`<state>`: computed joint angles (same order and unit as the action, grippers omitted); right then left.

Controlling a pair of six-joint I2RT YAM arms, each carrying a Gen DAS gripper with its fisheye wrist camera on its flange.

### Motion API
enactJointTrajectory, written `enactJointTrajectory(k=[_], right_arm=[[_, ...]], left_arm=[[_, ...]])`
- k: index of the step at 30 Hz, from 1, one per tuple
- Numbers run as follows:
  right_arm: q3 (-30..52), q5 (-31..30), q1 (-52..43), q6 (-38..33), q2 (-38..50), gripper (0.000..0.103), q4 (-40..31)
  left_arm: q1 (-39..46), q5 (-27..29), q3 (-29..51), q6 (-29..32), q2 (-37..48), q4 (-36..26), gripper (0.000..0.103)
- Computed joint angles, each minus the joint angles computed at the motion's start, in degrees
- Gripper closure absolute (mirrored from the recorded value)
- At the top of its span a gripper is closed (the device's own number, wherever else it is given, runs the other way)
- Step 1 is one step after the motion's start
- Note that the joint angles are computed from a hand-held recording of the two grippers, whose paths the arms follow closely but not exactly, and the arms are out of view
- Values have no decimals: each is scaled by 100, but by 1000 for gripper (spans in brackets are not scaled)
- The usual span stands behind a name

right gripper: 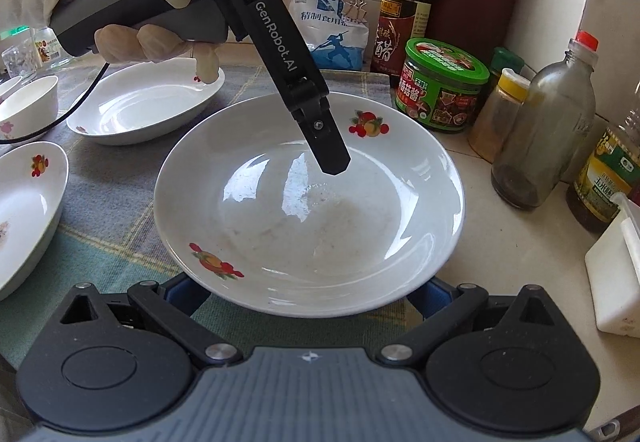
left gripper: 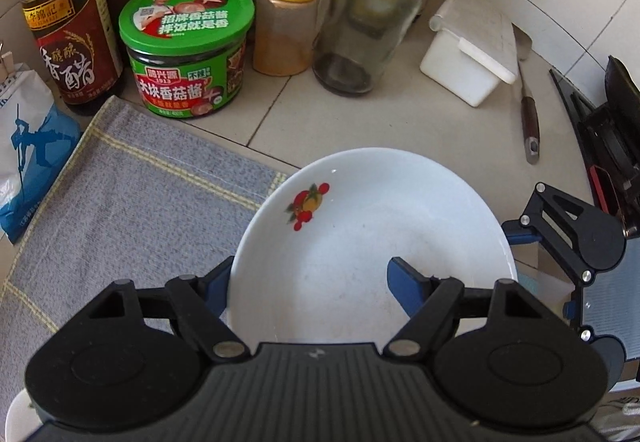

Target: Organize plates and bowls

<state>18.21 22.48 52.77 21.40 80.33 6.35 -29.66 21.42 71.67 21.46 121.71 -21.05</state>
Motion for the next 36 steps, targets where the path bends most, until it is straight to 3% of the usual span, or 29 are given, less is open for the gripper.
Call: enactJointTrajectory(k=[21,30,36], right_arm=[[179,-460,-753,-317,464,0,331],[152,-303,-474,22,107,0,-56],[119,263,330,880,-402,0,-794]], left_arm=[[-33,-45,535,-192,627,247,25],[-81,-247,-193,-291,97,908,18],[-18,-338,-1064,-538,-739,1462,15]])
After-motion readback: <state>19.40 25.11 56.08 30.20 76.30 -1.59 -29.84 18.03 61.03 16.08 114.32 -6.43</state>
